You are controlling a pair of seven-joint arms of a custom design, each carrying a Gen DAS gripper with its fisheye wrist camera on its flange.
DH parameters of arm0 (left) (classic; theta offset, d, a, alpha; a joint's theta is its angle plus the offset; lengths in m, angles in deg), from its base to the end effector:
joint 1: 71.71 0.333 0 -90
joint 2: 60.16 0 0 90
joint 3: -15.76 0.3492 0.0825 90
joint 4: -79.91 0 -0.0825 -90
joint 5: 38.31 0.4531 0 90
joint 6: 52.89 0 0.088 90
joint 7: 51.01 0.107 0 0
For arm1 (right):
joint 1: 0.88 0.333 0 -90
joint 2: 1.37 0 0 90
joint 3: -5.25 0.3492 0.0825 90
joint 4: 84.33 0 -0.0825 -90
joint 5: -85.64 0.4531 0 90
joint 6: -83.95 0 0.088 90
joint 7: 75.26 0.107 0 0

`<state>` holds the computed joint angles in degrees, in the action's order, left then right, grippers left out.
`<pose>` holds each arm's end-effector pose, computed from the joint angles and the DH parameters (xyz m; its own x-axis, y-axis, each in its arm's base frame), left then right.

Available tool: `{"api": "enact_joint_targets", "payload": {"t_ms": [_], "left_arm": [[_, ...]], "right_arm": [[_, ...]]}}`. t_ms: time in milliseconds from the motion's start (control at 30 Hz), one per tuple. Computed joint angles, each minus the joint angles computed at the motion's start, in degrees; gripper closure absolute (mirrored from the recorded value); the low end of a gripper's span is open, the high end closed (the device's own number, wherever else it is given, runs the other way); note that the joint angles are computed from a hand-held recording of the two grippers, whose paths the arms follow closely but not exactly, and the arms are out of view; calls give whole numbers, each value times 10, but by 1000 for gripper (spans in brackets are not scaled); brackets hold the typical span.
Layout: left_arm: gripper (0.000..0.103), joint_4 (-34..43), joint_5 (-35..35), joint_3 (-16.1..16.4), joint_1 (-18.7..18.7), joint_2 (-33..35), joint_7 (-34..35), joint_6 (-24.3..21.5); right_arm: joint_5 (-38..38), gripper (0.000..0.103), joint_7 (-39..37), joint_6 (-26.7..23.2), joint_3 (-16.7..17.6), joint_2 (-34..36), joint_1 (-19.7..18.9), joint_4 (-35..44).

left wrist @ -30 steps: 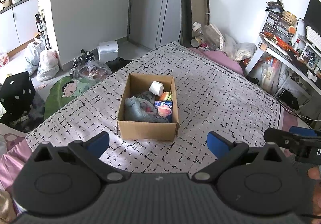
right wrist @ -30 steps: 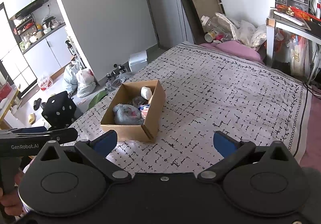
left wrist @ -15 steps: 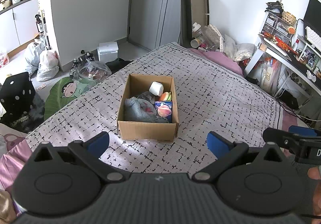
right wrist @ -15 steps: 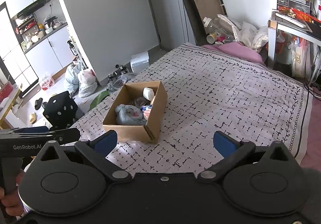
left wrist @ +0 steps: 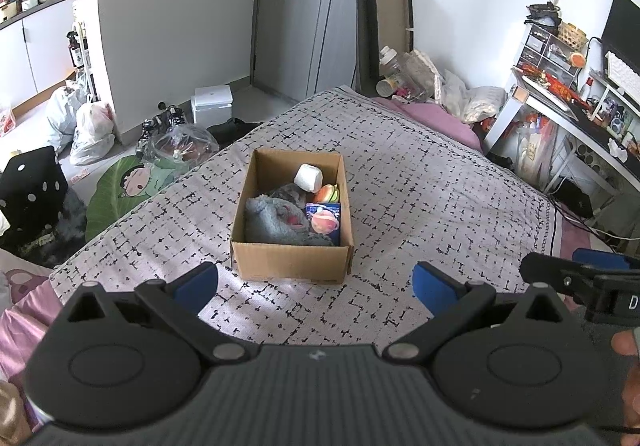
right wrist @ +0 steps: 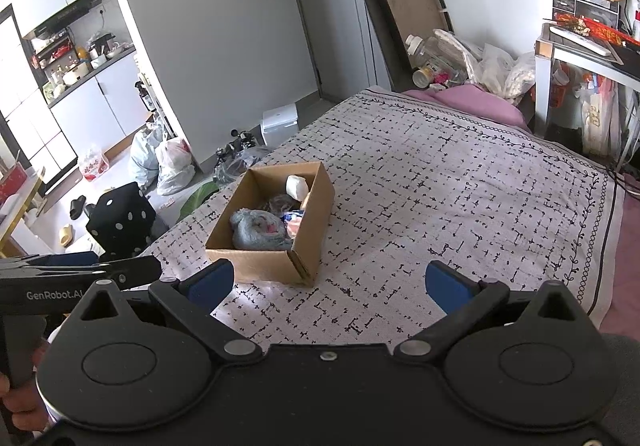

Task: Organize soft objects

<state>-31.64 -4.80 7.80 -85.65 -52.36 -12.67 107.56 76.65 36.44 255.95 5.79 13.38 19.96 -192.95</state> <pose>0.6386 -0.2806 0.4894 -0.0064 -0.9918 0.1279 -0.7140 -0.0850 -0.6950 0.6763 0.2763 0.4640 0.2041 -0.9666 -0.1548 -0.6770 -0.0251 -0.7356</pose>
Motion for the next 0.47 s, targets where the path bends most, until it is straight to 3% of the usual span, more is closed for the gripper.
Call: {"api": "enact_joint_targets", "payload": {"t_ms": [467], "left_arm": [[0, 3, 7, 0, -3, 5, 3, 5]], "right_arm": [[8, 0, -16, 5, 1, 2, -1, 1]]}}
